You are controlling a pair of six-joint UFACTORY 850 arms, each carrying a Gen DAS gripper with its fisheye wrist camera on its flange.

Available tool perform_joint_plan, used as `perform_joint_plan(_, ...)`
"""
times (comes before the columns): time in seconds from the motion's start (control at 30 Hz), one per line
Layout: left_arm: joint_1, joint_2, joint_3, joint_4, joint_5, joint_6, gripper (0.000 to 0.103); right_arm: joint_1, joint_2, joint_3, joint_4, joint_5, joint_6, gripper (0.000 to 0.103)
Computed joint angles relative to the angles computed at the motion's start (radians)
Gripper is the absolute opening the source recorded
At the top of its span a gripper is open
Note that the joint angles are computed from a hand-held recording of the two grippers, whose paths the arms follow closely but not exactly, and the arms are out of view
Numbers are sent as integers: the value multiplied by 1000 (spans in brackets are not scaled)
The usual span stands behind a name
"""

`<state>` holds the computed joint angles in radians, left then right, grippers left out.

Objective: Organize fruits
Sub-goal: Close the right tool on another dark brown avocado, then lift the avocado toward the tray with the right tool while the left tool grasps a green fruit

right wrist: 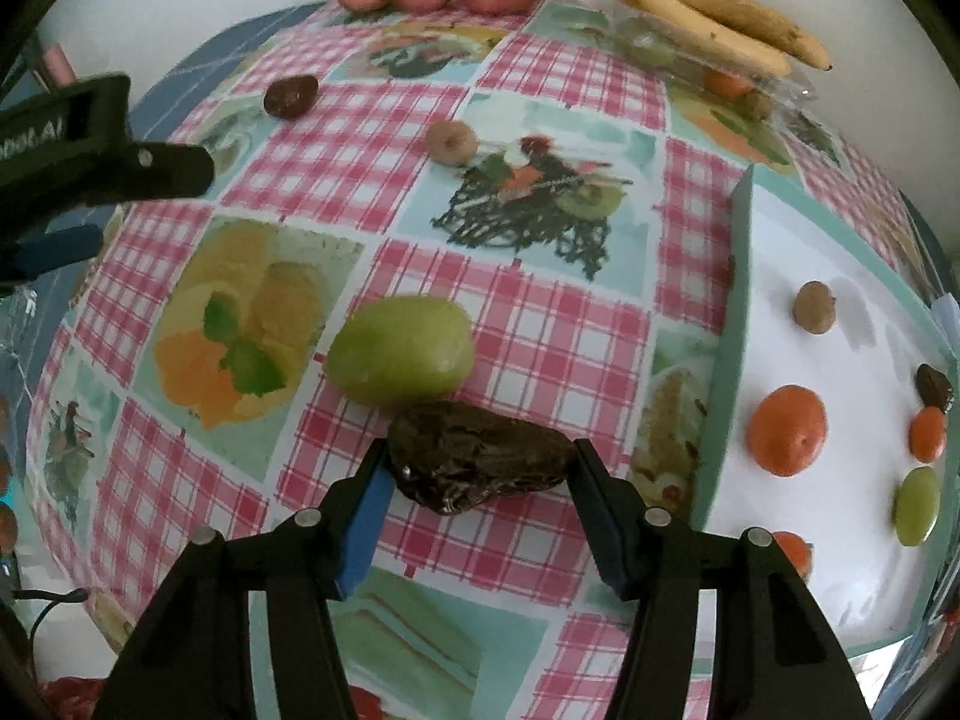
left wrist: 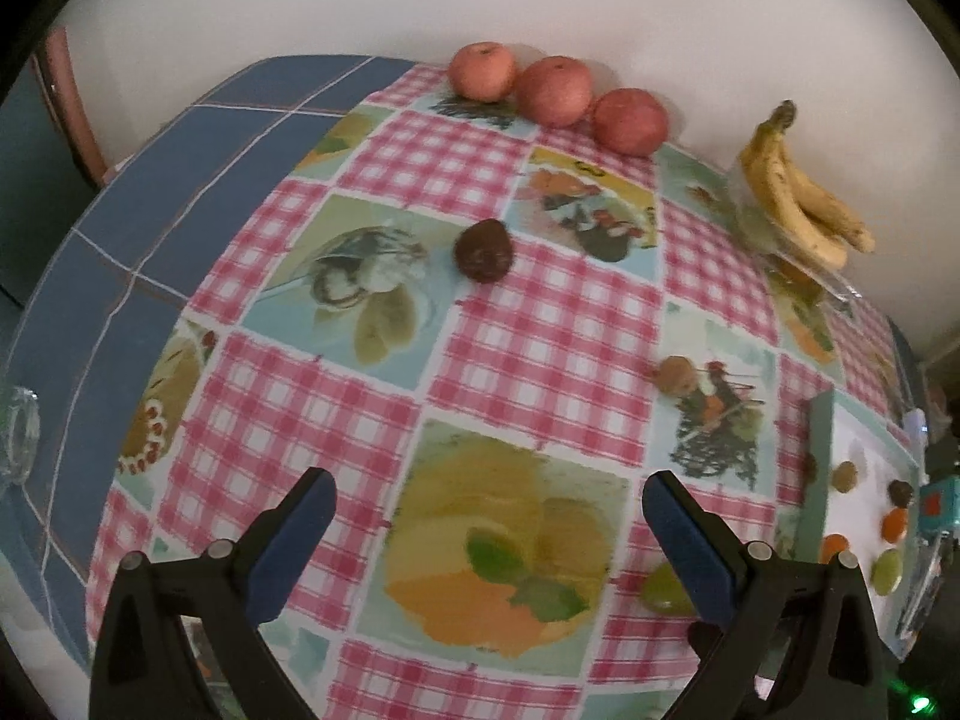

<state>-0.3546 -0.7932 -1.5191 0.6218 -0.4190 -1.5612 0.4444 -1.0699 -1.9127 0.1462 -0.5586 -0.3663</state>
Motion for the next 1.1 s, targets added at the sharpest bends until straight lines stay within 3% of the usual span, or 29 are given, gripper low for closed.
perform_joint_plan(0.27, -11, -25, -38, -78, 12, 76, 103, -62, 54, 20, 144, 25, -80, 60)
perform_joint_plan(0.4, -22, -40, -58, -81, 27, 86, 103, -89, 90, 48, 95, 77, 5, 60)
perform_joint_plan(0.67, -53, -88, -132, -84, 39, 140, 103, -153, 79, 3, -44, 78, 246, 60)
perform_joint_plan(0.83, -73, -146, -218, -194, -5, 330, 103, -176, 69, -12, -10, 62, 262, 60)
perform_joint_plan(0.93, -83, -191, -289, -264, -70, 448, 103, -184, 72, -8, 7, 64, 257, 60)
perform_joint_plan(1.1, -87, -240, -350, -321, -136, 521, 103, -187, 78, 0, 21, 70, 244, 60)
